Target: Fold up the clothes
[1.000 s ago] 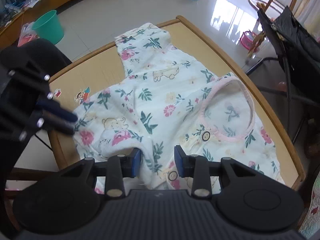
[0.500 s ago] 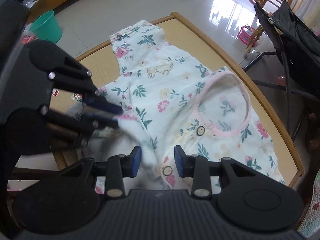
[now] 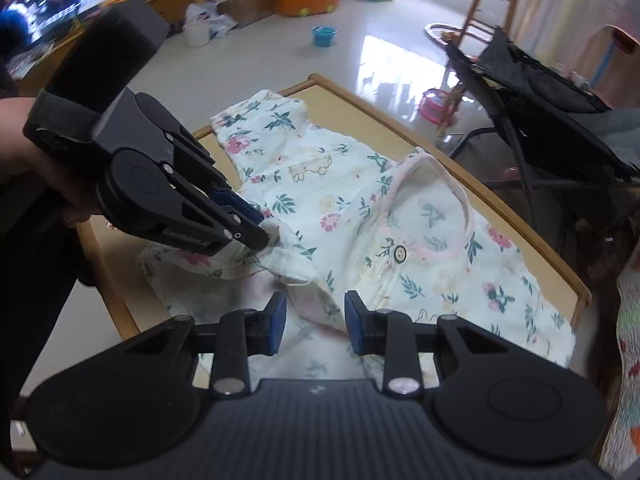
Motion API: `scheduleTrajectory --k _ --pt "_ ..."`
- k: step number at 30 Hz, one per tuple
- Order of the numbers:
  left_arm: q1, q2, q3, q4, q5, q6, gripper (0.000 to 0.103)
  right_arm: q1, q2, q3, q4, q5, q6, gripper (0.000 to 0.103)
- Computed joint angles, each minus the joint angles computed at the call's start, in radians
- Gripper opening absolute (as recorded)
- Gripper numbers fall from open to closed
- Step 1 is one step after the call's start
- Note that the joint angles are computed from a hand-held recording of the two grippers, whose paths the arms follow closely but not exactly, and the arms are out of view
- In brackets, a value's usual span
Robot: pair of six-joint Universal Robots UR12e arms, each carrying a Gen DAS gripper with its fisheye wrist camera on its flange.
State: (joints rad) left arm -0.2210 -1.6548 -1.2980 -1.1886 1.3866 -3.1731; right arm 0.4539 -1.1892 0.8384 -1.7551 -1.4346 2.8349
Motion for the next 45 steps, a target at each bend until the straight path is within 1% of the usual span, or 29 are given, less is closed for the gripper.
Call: scheduleTrajectory --k 3,5,7,11,17,20,22,25,26,28,31,37,41,43,45 --pt "0.003 -0.004 0.000 0.002 -0.008 -0.001 0.017 0.014 -0.006 0.022 -0.001 0.006 -0.023 0.028" --pt "0.006 -0.005 0.001 0.001 -0.015 -0.002 0.017 0.023 0.001 0.023 0.004 0.005 -0.039 0.026" --pt "0.008 -0.005 0.002 0.000 -0.018 -0.005 0.017 0.031 0.006 0.030 -0.011 0.003 -0.051 0.025" --pt "0.011 -0.003 0.002 -0.003 -0.023 -0.002 0.017 0.048 0.016 0.043 -0.064 -0.054 -0.078 0.025" --pt "0.020 0.000 0.003 -0.006 -0.037 0.002 0.017 0.050 0.032 0.041 -0.094 -0.075 -0.071 0.024" --pt "0.023 0.002 0.000 -0.007 -0.043 0.001 0.017 0.050 0.037 0.042 -0.112 -0.079 -0.063 0.019" --pt "0.024 0.004 -0.003 -0.009 -0.044 0.001 0.017 0.051 0.041 0.039 -0.117 -0.081 -0.058 0.011" --pt "0.027 0.008 -0.010 -0.008 -0.047 0.000 0.017 0.051 0.050 0.030 -0.110 -0.077 -0.052 0.004" --pt "0.027 0.009 -0.011 -0.009 -0.046 -0.001 0.017 0.050 0.051 0.026 -0.105 -0.073 -0.047 0.003" --pt "0.029 0.013 -0.015 -0.010 -0.048 0.001 0.017 0.048 0.052 0.018 -0.091 -0.056 -0.032 0.002" --pt "0.032 0.024 -0.022 -0.016 -0.054 0.009 0.017 0.040 0.046 -0.001 -0.044 -0.018 -0.003 0.002" --pt "0.041 0.061 -0.047 -0.071 -0.080 0.061 0.018 0.002 -0.012 0.027 0.030 0.131 0.110 0.003" --pt "0.043 0.089 -0.073 -0.121 -0.091 0.101 0.018 -0.019 -0.045 0.051 0.107 0.200 0.157 0.003" --pt "0.041 0.100 -0.085 -0.121 -0.089 0.114 0.018 -0.027 -0.055 0.064 0.137 0.221 0.174 0.003" --pt "0.037 0.106 -0.086 -0.133 -0.081 0.118 0.018 -0.030 -0.064 0.077 0.153 0.222 0.201 0.003"
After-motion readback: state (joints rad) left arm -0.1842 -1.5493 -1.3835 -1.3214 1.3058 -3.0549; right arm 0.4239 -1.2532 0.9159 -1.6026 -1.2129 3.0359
